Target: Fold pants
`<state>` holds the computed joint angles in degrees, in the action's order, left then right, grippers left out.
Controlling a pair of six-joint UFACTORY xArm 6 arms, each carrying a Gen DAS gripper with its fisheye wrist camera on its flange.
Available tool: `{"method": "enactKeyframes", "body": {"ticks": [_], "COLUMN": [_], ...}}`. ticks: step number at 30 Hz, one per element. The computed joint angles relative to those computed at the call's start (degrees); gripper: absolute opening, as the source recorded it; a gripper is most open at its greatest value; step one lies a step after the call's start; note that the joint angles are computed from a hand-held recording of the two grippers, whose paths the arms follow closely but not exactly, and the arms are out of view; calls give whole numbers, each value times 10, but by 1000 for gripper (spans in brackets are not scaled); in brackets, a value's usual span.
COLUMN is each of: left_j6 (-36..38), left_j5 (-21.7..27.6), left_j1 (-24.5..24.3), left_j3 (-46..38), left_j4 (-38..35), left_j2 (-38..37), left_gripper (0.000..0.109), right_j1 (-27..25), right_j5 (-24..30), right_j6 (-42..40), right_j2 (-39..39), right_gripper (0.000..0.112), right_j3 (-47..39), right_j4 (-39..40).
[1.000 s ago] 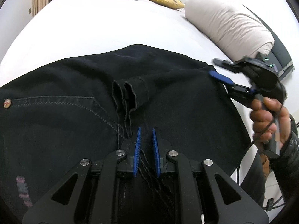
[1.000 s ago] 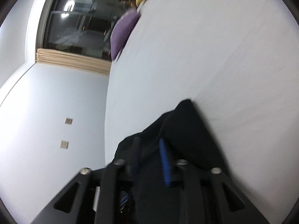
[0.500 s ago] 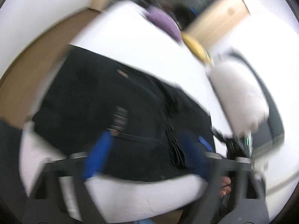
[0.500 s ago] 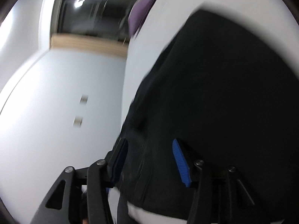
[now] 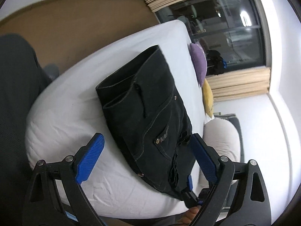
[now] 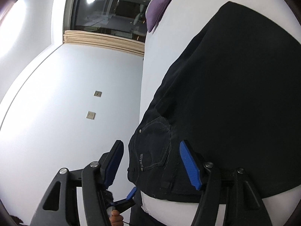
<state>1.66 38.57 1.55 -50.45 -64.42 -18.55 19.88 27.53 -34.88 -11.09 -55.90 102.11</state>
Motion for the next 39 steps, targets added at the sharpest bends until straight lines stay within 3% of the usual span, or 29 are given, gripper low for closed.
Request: {"method": "enactKeyframes", "body": {"ticks": [5, 10, 14, 17, 18, 22, 27, 34, 36, 37, 39], "left_j6": [50, 82, 87, 85, 85, 93, 106, 137, 140, 141, 143], "left_j5": [0, 2, 7, 30, 41, 43, 34, -2, -6, -9, -15], "left_j1": [11, 21, 26, 34, 37, 35, 24, -18, -31, -37, -54], "left_j3": [4, 6, -6, -10, -12, -26, -59, -118, -129, -136, -153], "left_j4": [-98, -172, -202, -207, -208, -197, -142, -15, 20, 32, 63], "left_j2": [31, 49, 73, 83, 86, 89, 87, 86, 84, 86, 91], "left_gripper": [90, 76, 59, 28, 25, 16, 13, 13, 13, 13, 13], "right_j1": [-16, -14, -11, -11, -11, -12, -13, -27, -28, -27, -30], "right_j5": [16, 24, 35, 42, 45, 64, 117, 196, 218, 216, 209], "right_j6": [-1, 2, 11, 29, 38, 88, 201, 271, 299, 311, 310], "right_j2": [-4, 2, 23, 31, 36, 60, 135, 247, 274, 279, 279], "right_gripper": [66, 64, 61, 60, 60, 54, 40, 29, 17, 1, 0], "right_j3": [3, 0, -17, -26, -33, -68, -169, -301, -325, -325, -311], "right_j4": [1, 0, -14, -39, -54, -130, -318, -414, -446, -460, -447]}}
